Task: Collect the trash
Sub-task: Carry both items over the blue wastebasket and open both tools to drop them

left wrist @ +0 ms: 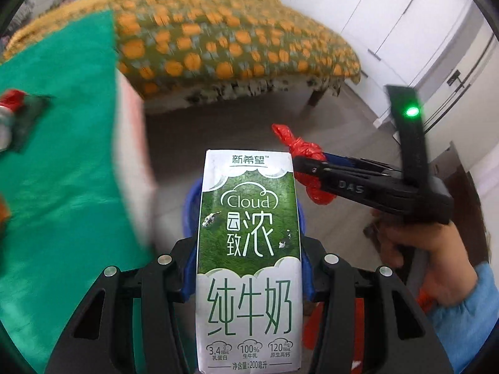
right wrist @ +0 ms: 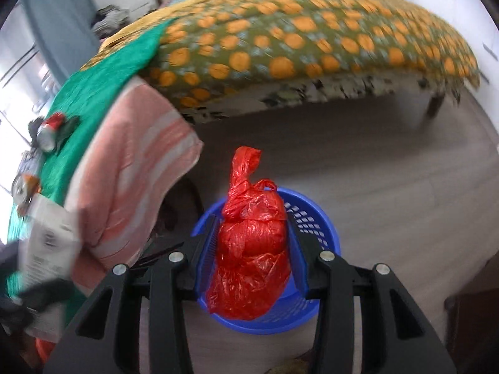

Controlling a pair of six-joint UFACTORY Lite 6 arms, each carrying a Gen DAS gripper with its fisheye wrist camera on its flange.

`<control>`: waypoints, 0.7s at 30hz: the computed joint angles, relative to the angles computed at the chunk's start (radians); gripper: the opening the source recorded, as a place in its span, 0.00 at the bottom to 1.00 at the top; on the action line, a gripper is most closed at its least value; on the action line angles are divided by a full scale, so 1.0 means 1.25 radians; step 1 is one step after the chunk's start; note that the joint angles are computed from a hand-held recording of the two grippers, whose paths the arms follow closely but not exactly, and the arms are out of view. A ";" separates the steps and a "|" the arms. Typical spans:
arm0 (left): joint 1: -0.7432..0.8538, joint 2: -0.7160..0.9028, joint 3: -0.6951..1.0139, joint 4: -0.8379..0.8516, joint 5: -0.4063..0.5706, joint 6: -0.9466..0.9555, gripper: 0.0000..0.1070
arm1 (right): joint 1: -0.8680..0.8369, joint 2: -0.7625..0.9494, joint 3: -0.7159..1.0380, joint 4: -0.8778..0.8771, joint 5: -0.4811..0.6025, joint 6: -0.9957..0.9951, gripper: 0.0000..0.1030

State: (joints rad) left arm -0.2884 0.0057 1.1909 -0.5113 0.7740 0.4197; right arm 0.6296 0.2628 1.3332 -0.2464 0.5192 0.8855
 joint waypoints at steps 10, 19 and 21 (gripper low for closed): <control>-0.067 0.276 0.106 -0.117 -0.184 0.007 0.83 | -0.122 -0.049 -0.163 0.242 -0.158 -0.178 0.70; -0.046 0.000 -0.047 -0.183 -0.158 0.099 0.91 | -0.060 -0.185 -0.156 -0.186 -0.065 0.250 0.85; -0.032 -0.067 -0.070 -0.180 -0.108 0.114 0.91 | -0.006 -0.189 -0.126 -0.300 -0.010 0.352 0.85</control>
